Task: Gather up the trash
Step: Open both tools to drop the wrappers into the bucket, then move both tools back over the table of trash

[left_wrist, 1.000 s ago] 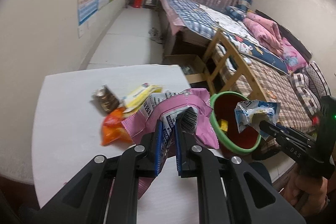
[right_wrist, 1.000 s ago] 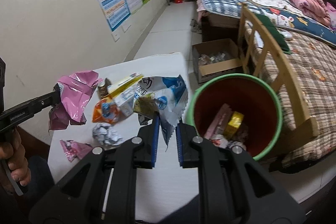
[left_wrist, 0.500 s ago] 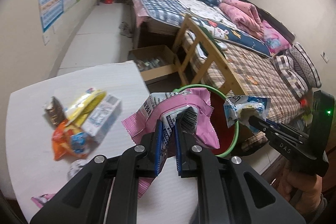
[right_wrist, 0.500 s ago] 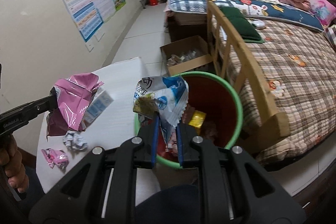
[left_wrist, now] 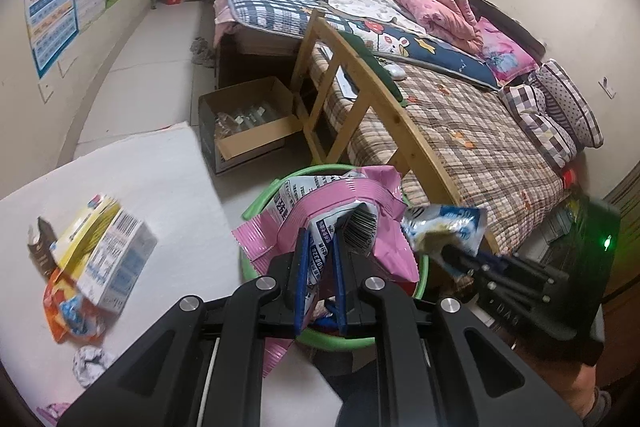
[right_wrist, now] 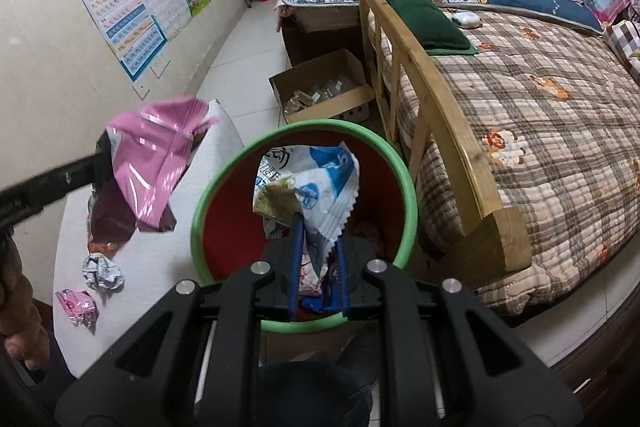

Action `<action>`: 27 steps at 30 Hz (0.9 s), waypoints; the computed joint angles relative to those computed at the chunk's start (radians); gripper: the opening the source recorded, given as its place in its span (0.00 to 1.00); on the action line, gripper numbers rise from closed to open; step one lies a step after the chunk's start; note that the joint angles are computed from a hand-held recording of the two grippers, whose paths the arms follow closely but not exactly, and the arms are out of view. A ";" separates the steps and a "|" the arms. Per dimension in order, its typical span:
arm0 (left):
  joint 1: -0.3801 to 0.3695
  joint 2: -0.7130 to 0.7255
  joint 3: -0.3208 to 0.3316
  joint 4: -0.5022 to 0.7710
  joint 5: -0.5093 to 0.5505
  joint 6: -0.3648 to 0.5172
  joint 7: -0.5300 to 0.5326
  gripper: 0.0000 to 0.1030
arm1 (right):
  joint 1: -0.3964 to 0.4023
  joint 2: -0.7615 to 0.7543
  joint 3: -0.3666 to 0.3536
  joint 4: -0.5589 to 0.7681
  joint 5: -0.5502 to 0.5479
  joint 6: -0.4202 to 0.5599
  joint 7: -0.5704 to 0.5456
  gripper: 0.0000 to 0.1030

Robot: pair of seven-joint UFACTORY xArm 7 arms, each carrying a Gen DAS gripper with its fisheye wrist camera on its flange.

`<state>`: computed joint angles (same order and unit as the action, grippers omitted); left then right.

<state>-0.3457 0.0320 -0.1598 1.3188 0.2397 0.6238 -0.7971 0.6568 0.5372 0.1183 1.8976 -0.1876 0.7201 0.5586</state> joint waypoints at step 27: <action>-0.024 0.046 0.043 0.055 0.075 0.008 -0.060 0.88 | 0.017 0.033 -0.010 0.026 -0.013 0.044 -0.039 0.84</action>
<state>-0.3698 0.0785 -0.1168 1.3742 0.3149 0.6316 -0.8567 0.6741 0.5700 0.1083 1.9239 -0.2007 0.7644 0.5196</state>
